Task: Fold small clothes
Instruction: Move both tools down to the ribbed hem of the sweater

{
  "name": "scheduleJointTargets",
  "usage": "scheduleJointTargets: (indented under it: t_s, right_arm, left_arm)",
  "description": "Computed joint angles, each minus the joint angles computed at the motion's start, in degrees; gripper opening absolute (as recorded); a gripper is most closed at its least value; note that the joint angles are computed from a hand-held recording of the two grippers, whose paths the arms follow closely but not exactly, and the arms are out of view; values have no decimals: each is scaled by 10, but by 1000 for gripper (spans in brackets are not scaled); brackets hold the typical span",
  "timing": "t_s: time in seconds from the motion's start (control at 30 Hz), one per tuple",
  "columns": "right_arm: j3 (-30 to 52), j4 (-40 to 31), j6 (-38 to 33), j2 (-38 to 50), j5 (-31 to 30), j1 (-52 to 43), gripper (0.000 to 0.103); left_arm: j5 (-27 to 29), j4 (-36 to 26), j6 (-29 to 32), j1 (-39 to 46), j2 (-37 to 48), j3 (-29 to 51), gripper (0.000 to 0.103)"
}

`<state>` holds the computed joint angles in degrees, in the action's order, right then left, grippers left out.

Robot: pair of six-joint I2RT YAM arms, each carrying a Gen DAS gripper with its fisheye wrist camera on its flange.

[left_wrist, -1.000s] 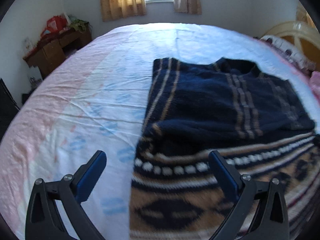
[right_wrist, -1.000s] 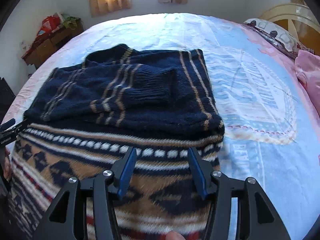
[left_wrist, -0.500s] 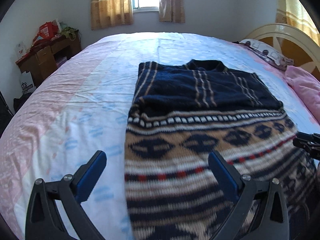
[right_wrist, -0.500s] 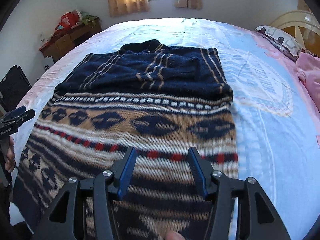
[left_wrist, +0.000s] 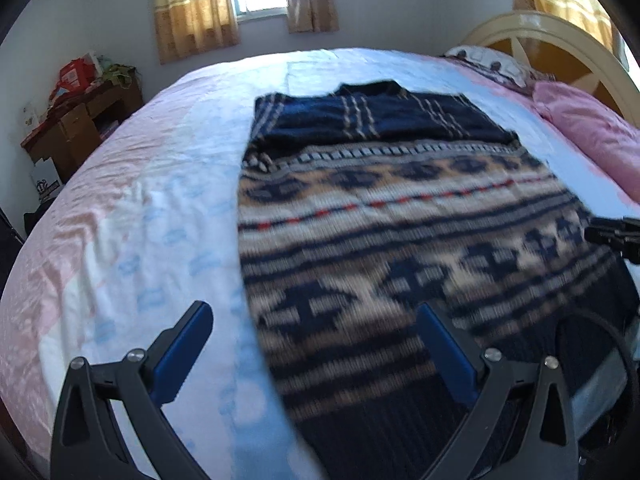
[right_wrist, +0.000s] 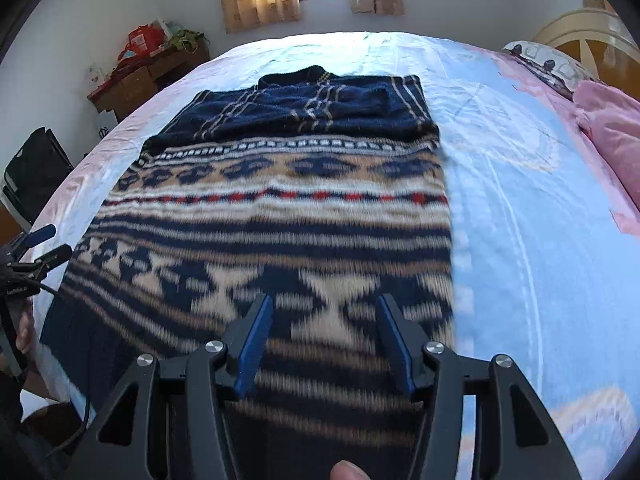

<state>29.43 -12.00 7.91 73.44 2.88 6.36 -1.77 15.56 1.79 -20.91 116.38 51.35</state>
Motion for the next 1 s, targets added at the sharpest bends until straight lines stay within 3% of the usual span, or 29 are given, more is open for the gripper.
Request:
scheduleJointTargets:
  t_s: [0.13, 0.33, 0.73, 0.83, 1.0]
  right_arm:
    - [-43, -38, 2, -75, 43, 27, 55]
    - [-98, -111, 24, -215, 81, 62, 55]
    - [-137, -280, 66, -437, 48, 27, 55]
    - [-145, -286, 87, -458, 48, 53, 55]
    - [-155, -265, 116, -453, 51, 89, 55]
  left_arm:
    - [11, 0, 1, -8, -3, -35, 103]
    - [57, -5, -25, -5, -18, -66, 93]
    - [103, 30, -40, -4, -46, -123, 75]
    - [108, 37, -34, -6, -57, -138, 65]
    - [118, 43, -36, -3, -59, -146, 64]
